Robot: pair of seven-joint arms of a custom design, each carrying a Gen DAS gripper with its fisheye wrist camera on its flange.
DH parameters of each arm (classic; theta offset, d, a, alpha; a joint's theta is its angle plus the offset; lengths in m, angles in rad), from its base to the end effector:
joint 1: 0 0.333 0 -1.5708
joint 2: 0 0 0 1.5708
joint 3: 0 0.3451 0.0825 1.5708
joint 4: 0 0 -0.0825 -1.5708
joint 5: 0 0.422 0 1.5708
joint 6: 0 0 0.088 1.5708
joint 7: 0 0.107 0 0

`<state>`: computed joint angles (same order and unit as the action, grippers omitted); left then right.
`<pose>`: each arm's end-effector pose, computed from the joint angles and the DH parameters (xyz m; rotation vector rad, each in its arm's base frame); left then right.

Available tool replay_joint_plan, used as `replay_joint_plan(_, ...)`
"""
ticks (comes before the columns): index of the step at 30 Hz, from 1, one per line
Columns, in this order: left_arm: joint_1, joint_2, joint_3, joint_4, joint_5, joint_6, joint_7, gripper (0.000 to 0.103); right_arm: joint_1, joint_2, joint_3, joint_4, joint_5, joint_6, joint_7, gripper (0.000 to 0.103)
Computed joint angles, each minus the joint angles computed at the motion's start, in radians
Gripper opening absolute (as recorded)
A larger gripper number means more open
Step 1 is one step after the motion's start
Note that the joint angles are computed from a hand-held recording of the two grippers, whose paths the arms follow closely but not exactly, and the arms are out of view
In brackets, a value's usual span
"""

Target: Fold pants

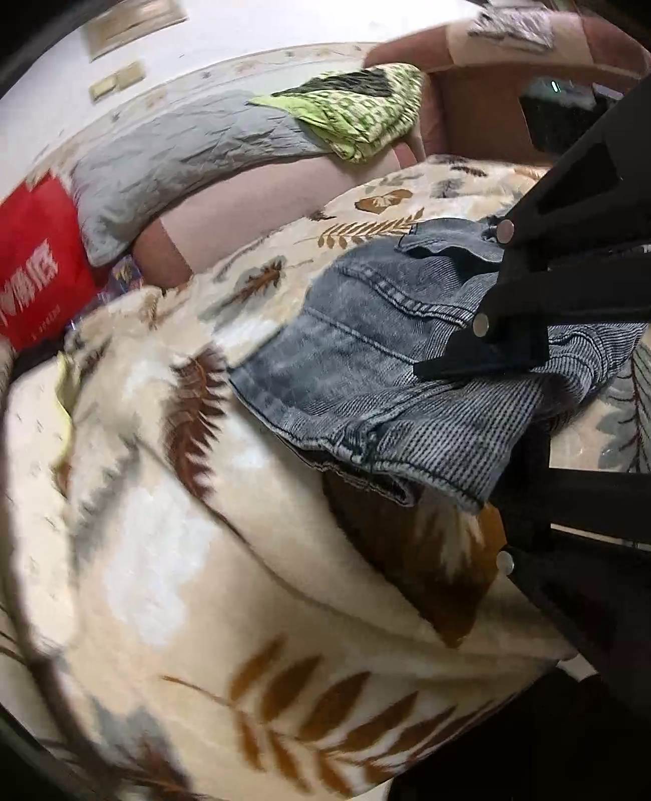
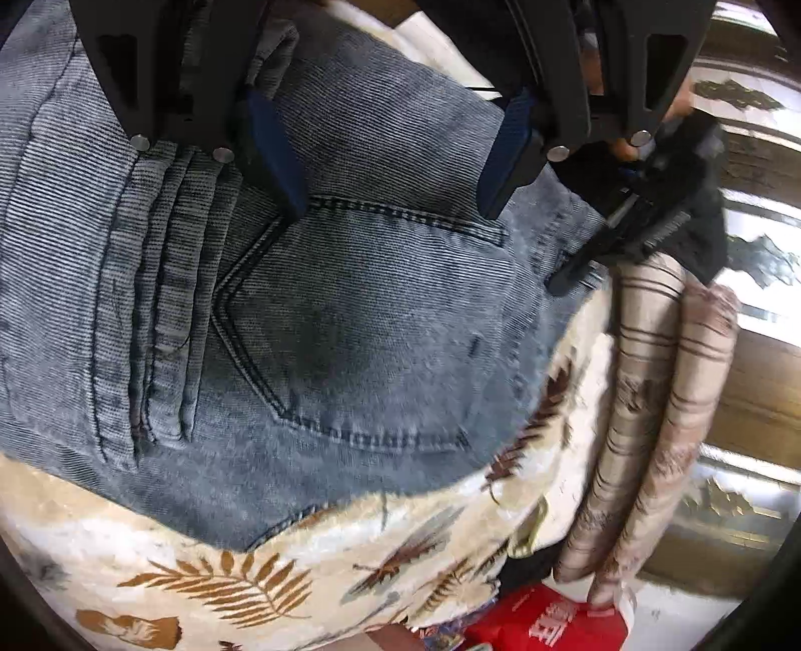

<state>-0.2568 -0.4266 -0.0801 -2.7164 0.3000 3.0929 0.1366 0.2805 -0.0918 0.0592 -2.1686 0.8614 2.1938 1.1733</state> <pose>0.4071 -0.1693 0.4503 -2.6062 1.0621 -1.1917 0.5240 0.2144 0.4664 -1.9723 1.5244 0.5367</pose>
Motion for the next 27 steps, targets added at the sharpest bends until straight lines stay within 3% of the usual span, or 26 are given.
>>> replay_joint_plan(5, 0.114, -0.033, -0.148, 0.079, 0.123, -0.099, -0.026, 0.013, -0.035, -0.125, -0.055, -0.093, 0.160, 0.030, -0.099, 0.074)
replay_joint_plan(9, 0.160, -0.039, -0.255, 0.193, 0.273, -0.203, -0.039, 0.012, -0.090, -0.254, -0.111, -0.218, 0.214, 0.082, -0.109, 0.074)
replay_joint_plan(15, 0.104, 0.055, -0.349, 0.401, 0.476, -0.311, -0.015, 0.011, -0.184, -0.402, -0.201, -0.361, 0.275, 0.144, -0.127, 0.074)
replay_joint_plan(19, 0.009, 0.200, -0.366, 0.537, 0.519, -0.343, 0.067, 0.011, -0.238, -0.462, -0.251, -0.422, 0.303, 0.151, -0.139, 0.074)
replay_joint_plan(22, -0.068, 0.363, -0.368, 0.645, 0.423, -0.384, 0.240, 0.014, -0.274, -0.487, -0.268, -0.447, 0.295, 0.145, -0.133, 0.074)
replay_joint_plan(23, -0.117, 0.437, -0.346, 0.679, 0.293, -0.390, 0.368, 0.016, -0.287, -0.494, -0.277, -0.456, 0.287, 0.139, -0.133, 0.074)
replay_joint_plan(24, -0.135, 0.495, -0.347, 0.704, 0.146, -0.400, 0.520, 0.023, -0.302, -0.495, -0.282, -0.463, 0.277, 0.133, -0.124, 0.074)
replay_joint_plan(25, -0.139, 0.529, -0.354, 0.719, 0.031, -0.414, 0.643, 0.024, -0.313, -0.494, -0.284, -0.468, 0.271, 0.130, -0.114, 0.074)
replay_joint_plan(26, -0.131, 0.563, -0.375, 0.736, -0.076, -0.454, 0.747, 0.025, -0.319, -0.497, -0.283, -0.475, 0.269, 0.128, -0.111, 0.074)
replay_joint_plan(27, -0.144, 0.562, -0.360, 0.729, -0.113, -0.452, 0.780, 0.027, -0.323, -0.496, -0.280, -0.477, 0.263, 0.126, -0.107, 0.074)
